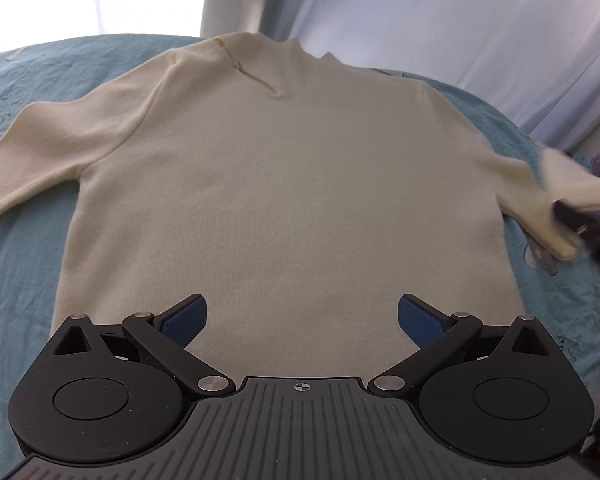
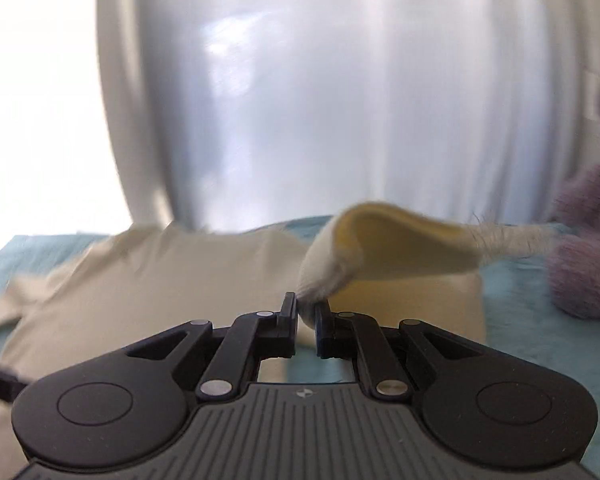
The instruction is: Fold small clothes
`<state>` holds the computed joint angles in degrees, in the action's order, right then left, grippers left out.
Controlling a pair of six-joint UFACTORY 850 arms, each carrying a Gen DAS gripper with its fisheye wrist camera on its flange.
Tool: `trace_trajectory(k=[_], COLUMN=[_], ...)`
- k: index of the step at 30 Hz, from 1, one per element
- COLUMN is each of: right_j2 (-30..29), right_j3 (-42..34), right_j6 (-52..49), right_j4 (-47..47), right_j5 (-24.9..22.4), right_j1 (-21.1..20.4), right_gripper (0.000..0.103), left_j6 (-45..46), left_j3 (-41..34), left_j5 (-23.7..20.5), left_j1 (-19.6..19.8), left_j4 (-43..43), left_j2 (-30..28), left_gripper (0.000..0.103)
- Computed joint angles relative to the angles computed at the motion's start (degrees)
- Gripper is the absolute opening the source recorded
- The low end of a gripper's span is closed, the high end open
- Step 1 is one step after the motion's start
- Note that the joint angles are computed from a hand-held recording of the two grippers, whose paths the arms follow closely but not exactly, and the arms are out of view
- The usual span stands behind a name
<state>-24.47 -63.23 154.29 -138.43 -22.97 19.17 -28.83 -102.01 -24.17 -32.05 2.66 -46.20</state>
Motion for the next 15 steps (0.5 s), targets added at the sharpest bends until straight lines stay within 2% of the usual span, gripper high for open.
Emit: trace_trajectory(k=[2, 4, 6, 8, 10, 12, 14, 15], right_j2=[-3.2, -4.9, -4.4, -3.9, -2.8, -1.8, -1.3, -1.0], right_j3=[-3.8, -5.5, -4.5, -3.7, -1.8, -0.3, 0.4, 0.8], right_j6=[-7.1, -12.8, -18.0, -15.0, -10.5, -12.0, -15.5, -15.8], right_j4=[1.8, 6.7, 13.6, 13.5, 12.3, 15.8, 20.9, 22.2], right_j5=[6.9, 9.9, 9.7, 9.6, 9.5, 8.6, 7.7, 7.6], right_j1=[2.1, 3.2, 4.1, 3.3, 2.4, 2.1, 1.8, 1.6], right_gripper=[0.012, 0.014, 0.019, 0.022, 0.023, 0.024, 0.024, 0.024], left_j6=[5.2, 11.4, 17.3, 23.1, 26.6, 29.4, 31.0, 30.5], left_j3=[-1.1, -2.8, -5.1, -8.3, -14.0, -20.5, -26.3, -29.4], left_j5=[1.1, 1.6, 1.7, 1.3, -1.3, -5.5, -9.1, -11.2], left_j1=[0.6, 0.9, 1.1, 1.2, 1.8, 2.7, 3.2, 3.2], left_j4=[-5.6, -11.5, -16.9, -21.6, -26.3, -33.5, -37.8, -37.8], left_j2=[-0.7, -1.9, -3.3, -5.5, -9.4, -13.7, -17.8, -19.8], left_gripper=[0.103, 0.103, 0.103, 0.103, 0.103, 0.103, 0.096, 0.083])
